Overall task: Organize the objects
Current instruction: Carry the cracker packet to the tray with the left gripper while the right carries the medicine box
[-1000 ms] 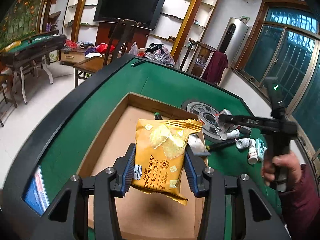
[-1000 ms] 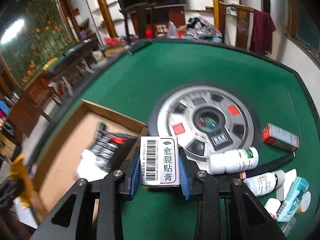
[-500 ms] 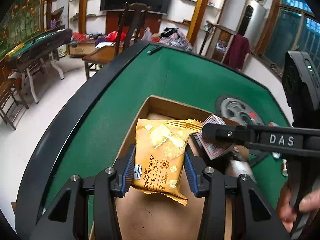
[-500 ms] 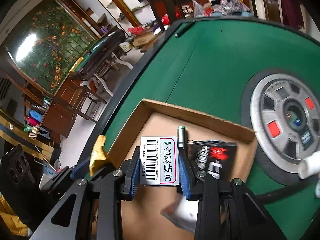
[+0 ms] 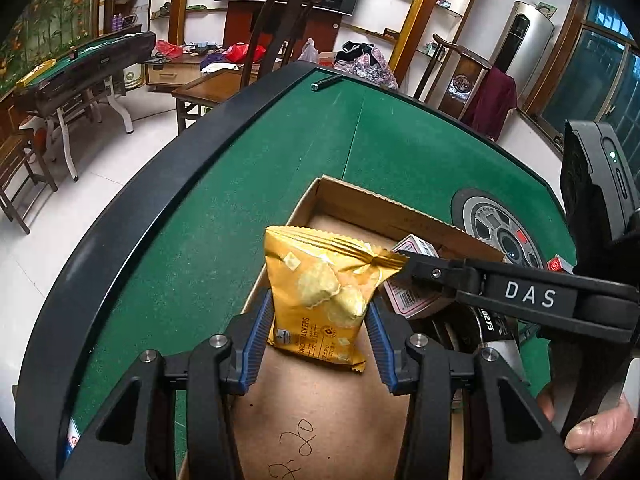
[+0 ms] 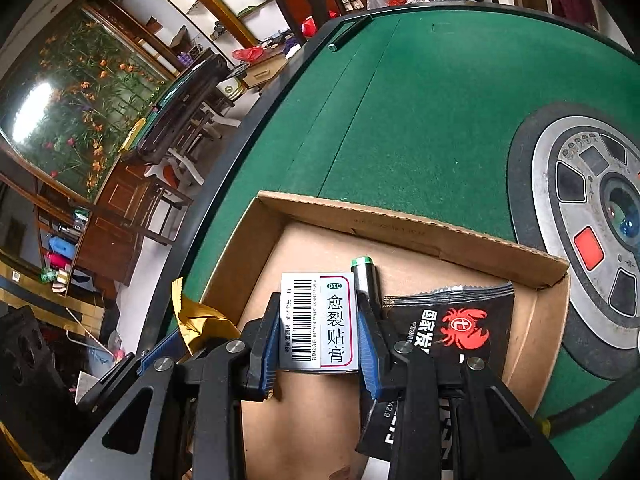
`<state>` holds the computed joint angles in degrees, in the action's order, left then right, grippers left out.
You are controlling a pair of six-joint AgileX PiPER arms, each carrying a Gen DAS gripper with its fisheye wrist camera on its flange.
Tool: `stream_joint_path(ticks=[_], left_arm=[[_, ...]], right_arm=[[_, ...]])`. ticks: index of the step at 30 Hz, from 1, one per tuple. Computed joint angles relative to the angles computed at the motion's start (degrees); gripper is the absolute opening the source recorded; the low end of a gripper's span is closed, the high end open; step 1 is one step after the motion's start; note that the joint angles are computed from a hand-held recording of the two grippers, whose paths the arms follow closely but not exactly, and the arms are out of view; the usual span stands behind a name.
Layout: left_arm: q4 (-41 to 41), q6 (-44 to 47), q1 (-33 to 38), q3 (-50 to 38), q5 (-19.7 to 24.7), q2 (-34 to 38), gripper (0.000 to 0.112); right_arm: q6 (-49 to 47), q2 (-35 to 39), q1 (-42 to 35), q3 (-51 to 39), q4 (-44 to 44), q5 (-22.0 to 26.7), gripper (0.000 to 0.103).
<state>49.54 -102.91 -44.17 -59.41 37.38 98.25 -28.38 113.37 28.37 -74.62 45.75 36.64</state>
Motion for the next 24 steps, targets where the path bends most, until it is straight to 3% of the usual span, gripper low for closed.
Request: stream_joint_path(ticks=[4,9,15,17,19,21,24], left_arm=[[-0.1,0.1,0.0,-0.2,0.3,0.1,0.047],[1.2,-1.0,-0.6,-0.1,1.2,-0.4,0.065],[2.0,-3.0,-2.8,0.3,4.9,-4.3,0.071],[3.1,-5.1,-4.8,0.5,7.6,-6.5,0.079],[3.7,-6.5,-7.0,-0.3,11.2,-7.8,0.084],[4.4,-8.3,-9.9,-1.4,15.2,-8.6,0.087],[5.1,-8.7,-13.8,-4.4,18.9,-8.3,0.089]], right_arm=[[0.5,-0.1,0.1,-0.1,-0.3,0.0,0.037],[0.8,0.2,0.3,-0.5,-0.7,0.1,0.039],[-0.9,-6.1,-1.3,3.2,0.2,-1.9,0.056],[-2.6,-11.6,-3.1,6.0,-0.8,-2.4,0.065],[-3.0,-16.5,-4.8,8.6,-2.8,-3.4,0.083],[-4.0,-21.9,-8.7,11.2,-4.4,-2.9,0.091],[-4.7,-26.6,-15.0,12.5,-8.0,0.1,0.092]])
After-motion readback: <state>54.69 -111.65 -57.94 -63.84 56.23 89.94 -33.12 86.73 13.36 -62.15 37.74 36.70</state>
